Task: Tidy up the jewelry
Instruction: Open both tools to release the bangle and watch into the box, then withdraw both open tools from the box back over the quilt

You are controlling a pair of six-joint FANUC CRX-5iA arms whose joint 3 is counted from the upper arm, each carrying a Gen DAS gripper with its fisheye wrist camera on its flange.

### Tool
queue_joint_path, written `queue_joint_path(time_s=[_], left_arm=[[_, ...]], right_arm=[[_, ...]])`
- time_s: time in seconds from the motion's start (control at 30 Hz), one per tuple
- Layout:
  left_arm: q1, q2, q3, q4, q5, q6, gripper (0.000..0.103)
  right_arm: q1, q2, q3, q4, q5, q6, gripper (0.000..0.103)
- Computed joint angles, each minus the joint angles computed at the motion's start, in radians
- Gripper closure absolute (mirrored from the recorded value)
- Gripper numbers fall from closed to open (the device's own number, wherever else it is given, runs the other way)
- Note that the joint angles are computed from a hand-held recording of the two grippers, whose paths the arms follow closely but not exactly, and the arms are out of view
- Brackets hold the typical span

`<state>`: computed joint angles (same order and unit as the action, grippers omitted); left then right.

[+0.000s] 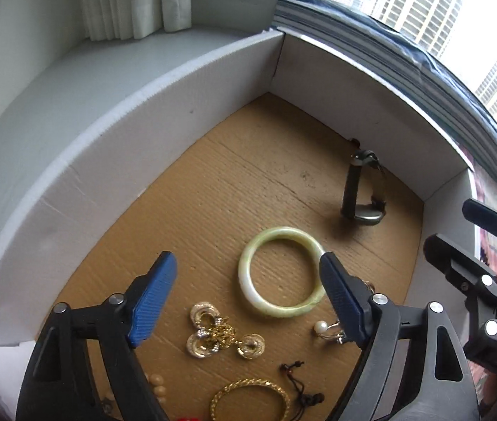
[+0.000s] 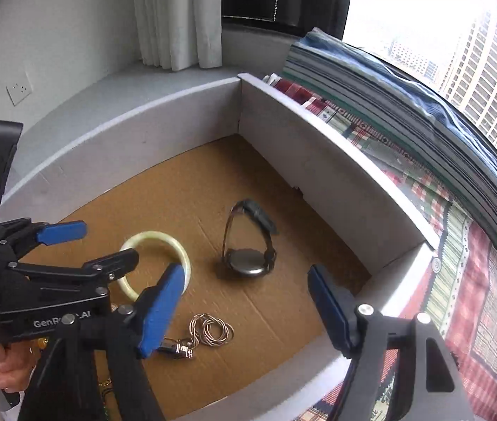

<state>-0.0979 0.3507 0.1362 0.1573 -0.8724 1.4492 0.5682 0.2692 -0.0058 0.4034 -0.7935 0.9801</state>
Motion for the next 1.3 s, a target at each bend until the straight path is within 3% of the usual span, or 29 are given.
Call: queue_joint_path(time_s=[0.1, 0.27, 0.53, 0.73, 0.83, 0.9, 1.03, 1.2, 1.3], left_arm=[[0.01, -0.082, -0.071, 0.004, 0.048, -0.025, 0.014], [0.02, -0.238, -0.213, 0.031, 0.127, -0.079, 0.01], [-0.042, -0.437, -0.415, 0.104, 0.243, -0.176, 0.007], [-0.124, -0.514, -0.511, 0.196, 0.285, -0.259, 0.007], [-0.166, -0.521, -0.538, 0.25, 0.289, -0.287, 0.007], [-0.187, -0.525, -0.568, 0.318, 0.291, -0.329, 0.006], [-0.244, -0.524, -0.595, 0.342, 0.291, -0.337, 0.004], [-0.296, -0.53, -0.631, 0.369, 0.28, -0.368, 0.002], [-0.32, -0.536, -0.629, 0.315, 0.283, -0.326, 0.001]], right_arm=[[-0.003, -0.086, -0.079, -0.014, 0.051, -0.035, 0.028], [0.029, -0.257, -0.264, 0.086, 0.079, -0.164, 0.028], [0.051, -0.512, -0.52, 0.129, 0.028, -0.237, 0.028], [0.075, -0.746, -0.683, 0.128, -0.019, -0.288, 0.028], [0.104, -0.865, -0.757, 0.164, -0.07, -0.381, 0.028], [0.146, -0.952, -0.812, 0.2, -0.117, -0.463, 0.028], [0.292, -1.131, -0.923, 0.28, -0.246, -0.648, 0.027], [0.585, -1.267, -1.0, 0.325, -0.565, -0.902, 0.027], [0.814, -1.345, -1.029, 0.338, -0.797, -1.074, 0.027]])
